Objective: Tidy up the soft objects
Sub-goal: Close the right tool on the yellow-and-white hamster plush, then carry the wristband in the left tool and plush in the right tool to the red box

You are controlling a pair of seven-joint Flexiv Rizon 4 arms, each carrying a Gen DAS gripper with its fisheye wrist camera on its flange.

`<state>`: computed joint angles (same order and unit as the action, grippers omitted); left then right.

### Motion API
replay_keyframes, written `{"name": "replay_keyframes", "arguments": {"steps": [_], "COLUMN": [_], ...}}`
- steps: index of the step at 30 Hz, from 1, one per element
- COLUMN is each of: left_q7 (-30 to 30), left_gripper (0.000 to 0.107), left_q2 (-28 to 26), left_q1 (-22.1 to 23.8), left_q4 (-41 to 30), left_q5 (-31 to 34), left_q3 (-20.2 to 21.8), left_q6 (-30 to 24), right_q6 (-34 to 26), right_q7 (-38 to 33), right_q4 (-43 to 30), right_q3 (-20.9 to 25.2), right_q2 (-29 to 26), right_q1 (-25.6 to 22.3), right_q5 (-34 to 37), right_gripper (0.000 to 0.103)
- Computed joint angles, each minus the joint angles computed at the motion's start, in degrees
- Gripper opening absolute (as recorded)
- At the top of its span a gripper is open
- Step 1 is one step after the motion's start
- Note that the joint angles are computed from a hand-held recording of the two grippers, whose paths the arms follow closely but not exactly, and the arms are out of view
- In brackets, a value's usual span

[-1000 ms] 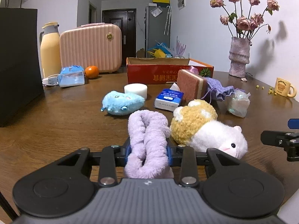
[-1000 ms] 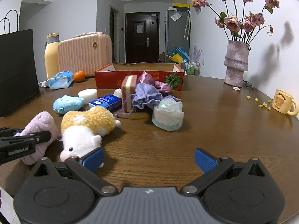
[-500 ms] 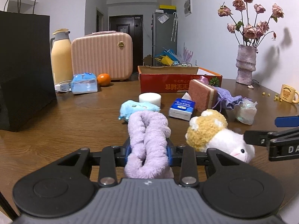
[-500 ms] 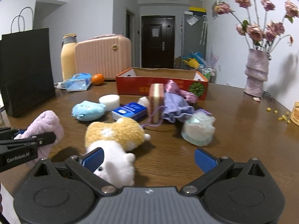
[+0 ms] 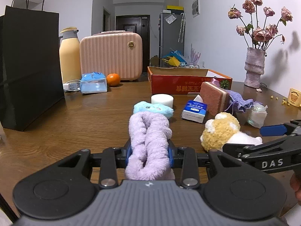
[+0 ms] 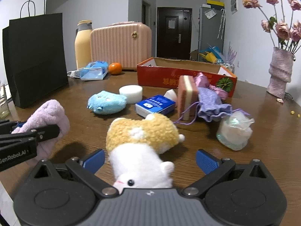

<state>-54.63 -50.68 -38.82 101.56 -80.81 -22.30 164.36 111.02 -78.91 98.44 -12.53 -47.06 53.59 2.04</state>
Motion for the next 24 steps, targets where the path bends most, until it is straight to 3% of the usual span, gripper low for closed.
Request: {"name": "replay_keyframes", "arguments": {"steps": [4,9,15,17,24], "left_q7": [-0.3,-0.6,-1.0,-1.0,-1.0], "left_gripper": [0.035,0.035,0.035,0.035,0.035], "left_q2": [0.1,0.3,0.5,0.4,0.4], "left_q1": [0.2,0.2,0.4,0.5,0.4], "left_q4": [0.4,0.6,1.2,1.1,1.1], "left_q5": [-0.2,-0.2,-0.2,-0.3,-0.3], "left_q3": [0.0,0.1,0.2,0.2,0.3], "left_q6": [0.0,-0.2,-0.6,-0.7,-0.7], "right_q6": [-1.7,-3.9,-3.8,-3.3,-2.5], "right_q7": [0.5,2.0,3.3,3.3,3.0], "right_q4": [-1.5,-2.9,-3.4,-3.3,-3.2], "right_q3": [0.7,3.0,5.0,5.9,6.2], "right_q2": [-0.9,-1.5,-2.1,-2.1,-2.2], "right_q1": [-0.6,-2.8,-4.9,-5.7,-6.0], "right_q5": [-1.2,-4.2,-7.4,-8.2,-8.9], "right_gripper": [0.101,0.089,0.067,0.056,0.054]}}
